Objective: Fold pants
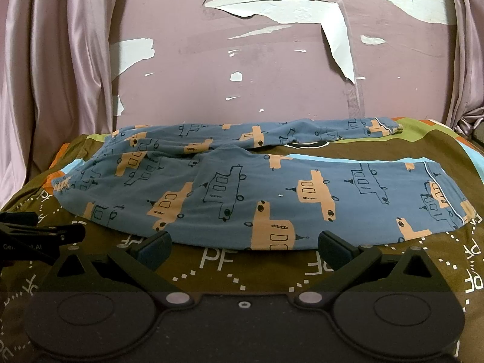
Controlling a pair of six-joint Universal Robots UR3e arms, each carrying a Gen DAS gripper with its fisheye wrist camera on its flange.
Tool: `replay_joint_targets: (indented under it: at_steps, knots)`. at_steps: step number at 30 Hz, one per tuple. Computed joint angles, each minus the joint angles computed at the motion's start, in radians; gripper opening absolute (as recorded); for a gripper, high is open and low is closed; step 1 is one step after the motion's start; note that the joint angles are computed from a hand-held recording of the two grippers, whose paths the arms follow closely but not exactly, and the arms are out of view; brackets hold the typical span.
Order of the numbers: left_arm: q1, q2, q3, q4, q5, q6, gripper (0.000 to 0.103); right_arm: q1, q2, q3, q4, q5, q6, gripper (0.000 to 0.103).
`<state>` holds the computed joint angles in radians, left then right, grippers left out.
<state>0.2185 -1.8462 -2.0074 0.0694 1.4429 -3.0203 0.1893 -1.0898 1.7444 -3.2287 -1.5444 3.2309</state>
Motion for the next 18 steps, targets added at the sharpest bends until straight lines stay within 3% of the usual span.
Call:
replay_joint_targets:
  at_steps: [18]
  knots:
    - [0.002, -0.011, 0.008, -0.027, -0.007, 0.006, 0.103, -0.001, 0.018, -0.017, 0.017, 0.001, 0.007, 0.103]
